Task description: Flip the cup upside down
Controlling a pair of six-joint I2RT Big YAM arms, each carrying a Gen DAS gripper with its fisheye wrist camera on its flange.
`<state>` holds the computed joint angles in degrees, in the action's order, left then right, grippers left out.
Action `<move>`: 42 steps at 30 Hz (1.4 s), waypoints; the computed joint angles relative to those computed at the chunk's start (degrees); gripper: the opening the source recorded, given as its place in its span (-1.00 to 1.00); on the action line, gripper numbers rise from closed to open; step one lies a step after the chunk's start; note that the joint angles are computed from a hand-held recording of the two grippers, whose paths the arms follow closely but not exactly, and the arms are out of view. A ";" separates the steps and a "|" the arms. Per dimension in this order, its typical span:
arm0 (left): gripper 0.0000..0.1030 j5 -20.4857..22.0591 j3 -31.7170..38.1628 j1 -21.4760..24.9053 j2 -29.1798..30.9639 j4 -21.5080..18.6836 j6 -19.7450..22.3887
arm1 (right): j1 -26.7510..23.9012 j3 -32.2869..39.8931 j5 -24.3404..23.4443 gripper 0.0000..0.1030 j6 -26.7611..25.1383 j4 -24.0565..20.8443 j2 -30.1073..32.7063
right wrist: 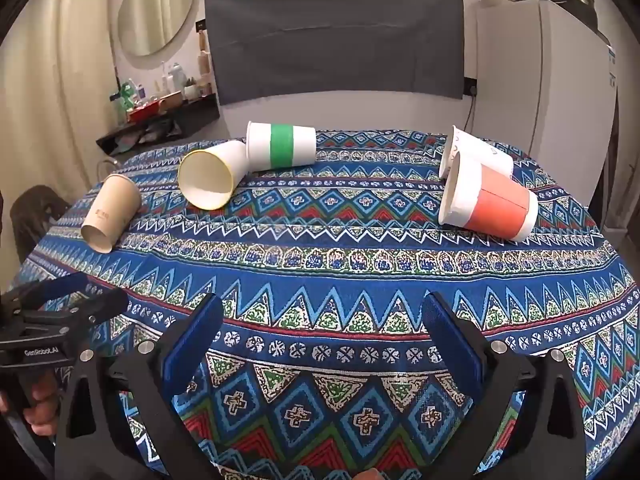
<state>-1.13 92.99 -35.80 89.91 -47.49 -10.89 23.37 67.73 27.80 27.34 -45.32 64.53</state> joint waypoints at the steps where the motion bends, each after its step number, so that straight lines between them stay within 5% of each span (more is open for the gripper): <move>1: 0.89 -0.02 0.02 -0.02 0.02 0.04 0.01 | -0.01 -0.06 0.01 0.85 -0.03 0.18 -0.02; 42: 0.89 -0.10 -0.10 -0.62 0.38 0.54 -0.15 | -0.01 0.39 -0.64 0.85 0.28 -0.81 0.49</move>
